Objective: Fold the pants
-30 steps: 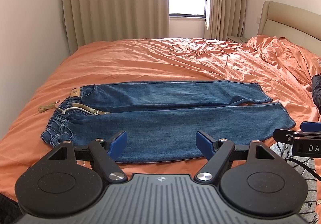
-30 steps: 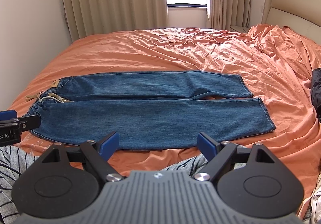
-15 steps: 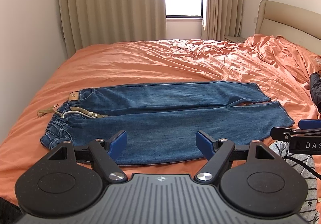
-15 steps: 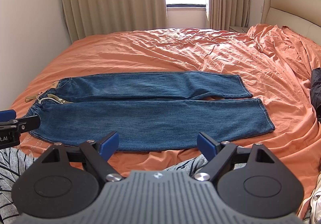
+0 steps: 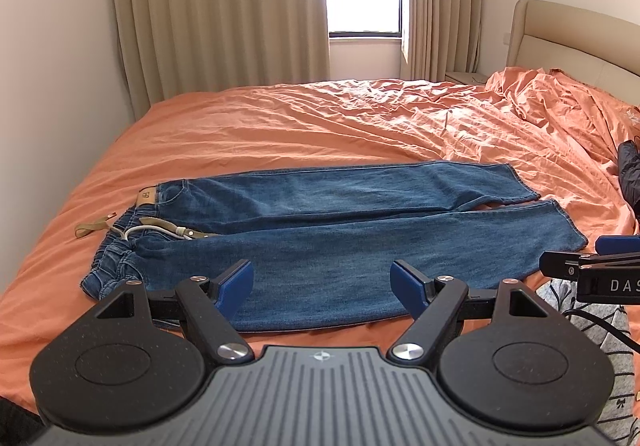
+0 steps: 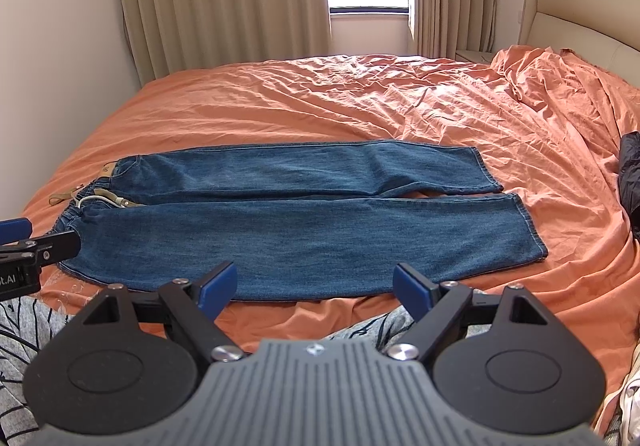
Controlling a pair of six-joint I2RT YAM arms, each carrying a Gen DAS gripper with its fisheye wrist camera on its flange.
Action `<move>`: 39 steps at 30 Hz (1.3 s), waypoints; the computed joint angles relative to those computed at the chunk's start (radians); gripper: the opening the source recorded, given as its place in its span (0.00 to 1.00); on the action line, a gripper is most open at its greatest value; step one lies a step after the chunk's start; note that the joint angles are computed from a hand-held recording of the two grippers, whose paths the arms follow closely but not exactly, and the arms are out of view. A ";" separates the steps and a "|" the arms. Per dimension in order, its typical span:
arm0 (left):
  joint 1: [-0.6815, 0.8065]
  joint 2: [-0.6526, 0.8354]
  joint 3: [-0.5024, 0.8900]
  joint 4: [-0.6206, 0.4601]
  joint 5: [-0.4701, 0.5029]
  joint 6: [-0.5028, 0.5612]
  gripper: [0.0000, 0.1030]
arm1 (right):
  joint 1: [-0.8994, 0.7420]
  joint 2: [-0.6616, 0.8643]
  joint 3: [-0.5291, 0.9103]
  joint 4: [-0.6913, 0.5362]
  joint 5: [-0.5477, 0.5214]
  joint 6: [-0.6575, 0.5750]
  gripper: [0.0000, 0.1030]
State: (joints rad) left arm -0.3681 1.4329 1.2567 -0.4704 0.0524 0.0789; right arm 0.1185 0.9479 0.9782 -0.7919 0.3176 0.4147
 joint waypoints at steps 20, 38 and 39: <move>0.005 0.002 -0.020 0.030 0.004 0.018 0.88 | -0.003 0.010 0.006 0.006 -0.010 -0.010 0.79; 0.239 0.313 0.158 0.091 0.226 0.469 0.38 | -0.478 0.235 -0.083 0.387 -0.407 -0.516 0.79; 0.255 0.345 0.192 0.084 0.224 0.498 0.36 | -0.507 0.275 -0.061 0.385 -0.433 -0.545 0.78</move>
State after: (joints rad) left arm -0.1135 1.7781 1.4483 -0.3864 0.2764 0.5766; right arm -0.3888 1.2231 0.9177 -0.4069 -0.1158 -0.1299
